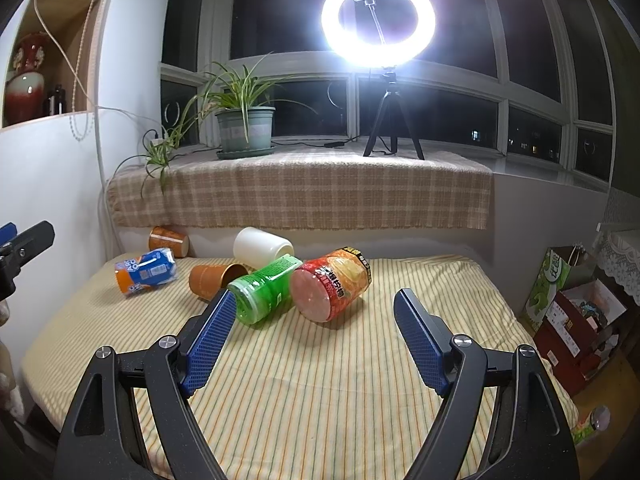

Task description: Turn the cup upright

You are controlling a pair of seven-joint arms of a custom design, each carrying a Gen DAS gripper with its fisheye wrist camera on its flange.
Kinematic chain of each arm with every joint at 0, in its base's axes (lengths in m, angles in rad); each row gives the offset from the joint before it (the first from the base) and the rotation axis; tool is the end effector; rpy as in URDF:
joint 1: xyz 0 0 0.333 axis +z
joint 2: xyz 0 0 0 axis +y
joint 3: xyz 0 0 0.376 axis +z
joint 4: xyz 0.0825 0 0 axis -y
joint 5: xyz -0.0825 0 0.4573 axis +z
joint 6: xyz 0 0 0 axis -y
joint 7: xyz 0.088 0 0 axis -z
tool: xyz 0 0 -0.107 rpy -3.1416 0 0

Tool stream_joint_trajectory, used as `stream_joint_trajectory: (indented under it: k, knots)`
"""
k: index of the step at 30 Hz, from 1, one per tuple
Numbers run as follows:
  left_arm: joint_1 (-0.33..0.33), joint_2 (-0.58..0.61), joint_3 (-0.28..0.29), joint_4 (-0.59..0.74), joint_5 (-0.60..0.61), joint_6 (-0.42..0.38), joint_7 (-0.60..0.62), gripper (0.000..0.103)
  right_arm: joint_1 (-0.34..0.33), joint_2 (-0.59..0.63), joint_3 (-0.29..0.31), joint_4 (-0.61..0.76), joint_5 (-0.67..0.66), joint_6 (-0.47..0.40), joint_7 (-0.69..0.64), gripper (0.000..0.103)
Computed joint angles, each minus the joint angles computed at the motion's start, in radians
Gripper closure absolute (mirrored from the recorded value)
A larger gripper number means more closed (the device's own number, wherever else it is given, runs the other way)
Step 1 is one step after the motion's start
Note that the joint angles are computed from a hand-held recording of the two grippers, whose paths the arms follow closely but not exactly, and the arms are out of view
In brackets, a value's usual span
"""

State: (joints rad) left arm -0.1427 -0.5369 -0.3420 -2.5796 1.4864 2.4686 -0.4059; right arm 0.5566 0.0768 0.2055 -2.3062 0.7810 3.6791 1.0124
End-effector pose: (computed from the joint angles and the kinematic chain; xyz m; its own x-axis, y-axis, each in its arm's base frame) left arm 0.3959 -0.2181 0.4868 0.3562 -0.9344 0.0065 -0.2844 -0.1151 -0.9518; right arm 0.4879 0.3357 0.4556 0.3578 -0.9338 -0.0065 -0.3547 -0.1294 -0.9260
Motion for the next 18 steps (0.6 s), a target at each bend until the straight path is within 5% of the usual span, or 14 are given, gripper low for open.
stream_joint_trajectory:
  k: [18]
  knots:
    - [-0.003, 0.017, -0.006, 0.036, -0.039, -0.002, 0.043, 0.0, 0.002, 0.001, -0.001, 0.0, 0.022, -0.001, -0.018, 0.022]
